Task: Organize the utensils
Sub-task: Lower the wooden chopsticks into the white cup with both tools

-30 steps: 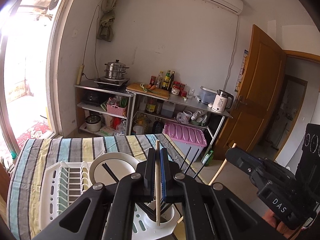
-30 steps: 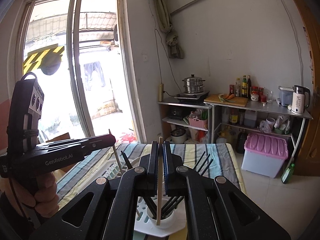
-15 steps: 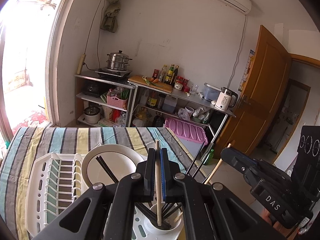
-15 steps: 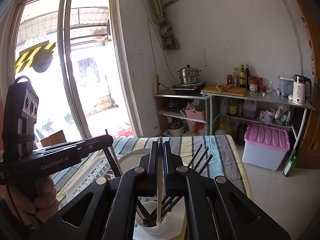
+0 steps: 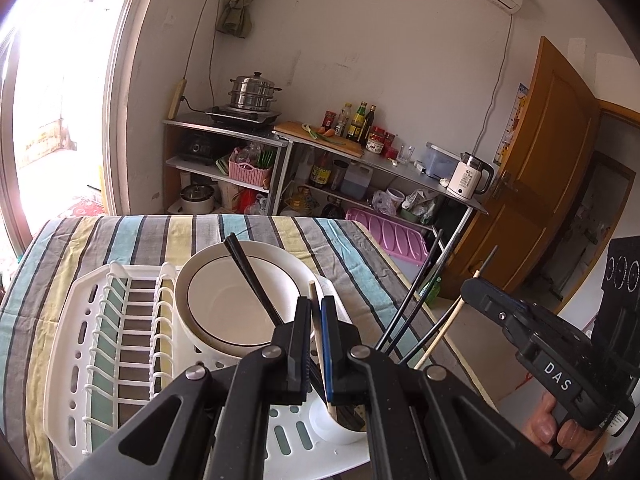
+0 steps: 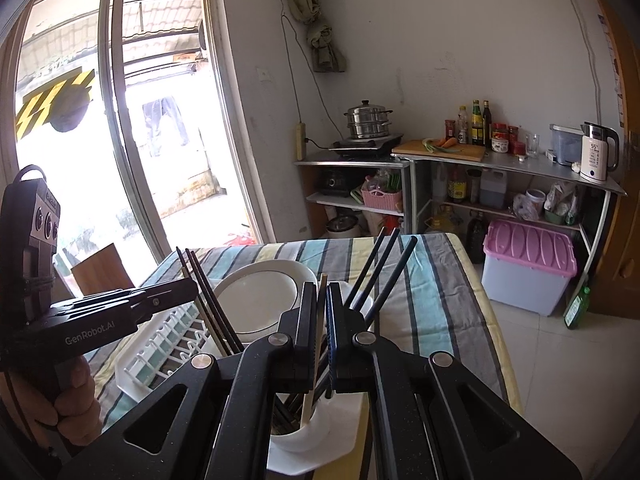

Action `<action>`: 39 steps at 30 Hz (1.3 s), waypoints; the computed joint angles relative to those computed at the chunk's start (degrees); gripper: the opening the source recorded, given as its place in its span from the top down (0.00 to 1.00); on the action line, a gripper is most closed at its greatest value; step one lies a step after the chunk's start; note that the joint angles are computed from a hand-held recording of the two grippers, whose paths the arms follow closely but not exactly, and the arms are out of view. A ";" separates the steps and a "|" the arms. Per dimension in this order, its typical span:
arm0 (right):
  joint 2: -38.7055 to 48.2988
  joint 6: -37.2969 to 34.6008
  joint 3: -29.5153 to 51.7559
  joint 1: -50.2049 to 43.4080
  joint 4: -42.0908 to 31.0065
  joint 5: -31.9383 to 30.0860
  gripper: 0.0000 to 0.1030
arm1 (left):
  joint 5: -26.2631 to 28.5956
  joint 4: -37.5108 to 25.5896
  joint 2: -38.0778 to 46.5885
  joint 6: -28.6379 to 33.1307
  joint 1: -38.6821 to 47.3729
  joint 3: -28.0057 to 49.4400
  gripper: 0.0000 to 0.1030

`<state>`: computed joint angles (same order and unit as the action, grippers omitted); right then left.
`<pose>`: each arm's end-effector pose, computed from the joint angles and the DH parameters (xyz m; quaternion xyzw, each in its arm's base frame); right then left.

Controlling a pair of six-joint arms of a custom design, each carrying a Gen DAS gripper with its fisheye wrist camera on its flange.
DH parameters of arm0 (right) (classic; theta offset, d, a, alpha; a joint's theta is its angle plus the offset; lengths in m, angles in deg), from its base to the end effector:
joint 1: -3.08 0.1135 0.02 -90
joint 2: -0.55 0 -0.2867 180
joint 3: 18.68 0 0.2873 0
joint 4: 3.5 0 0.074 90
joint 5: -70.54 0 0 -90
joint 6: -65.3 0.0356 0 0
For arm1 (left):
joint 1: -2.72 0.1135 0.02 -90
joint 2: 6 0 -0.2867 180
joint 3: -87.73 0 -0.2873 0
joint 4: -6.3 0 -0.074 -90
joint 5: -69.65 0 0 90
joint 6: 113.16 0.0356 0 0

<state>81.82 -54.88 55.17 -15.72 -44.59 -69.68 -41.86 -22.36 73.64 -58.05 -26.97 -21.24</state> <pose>0.3169 -0.0790 0.2873 -0.2335 0.8277 0.2282 0.4564 0.2999 -0.1560 0.2876 -0.1227 0.8756 -0.0917 0.4581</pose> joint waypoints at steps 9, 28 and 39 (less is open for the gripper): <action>0.40 -0.24 -0.29 0.50 -0.06 2.12 0.95 | -1.80 -0.37 -0.06 -0.12 -0.93 -0.28 0.95; -4.76 -10.57 -4.16 -4.64 -7.91 -1.68 0.86 | -12.57 -4.68 -8.27 -3.88 -9.36 -5.56 0.94; -10.60 -25.54 -9.12 -14.05 -20.30 -7.80 0.81 | -24.61 -13.60 -12.39 -16.64 -22.92 -11.06 0.94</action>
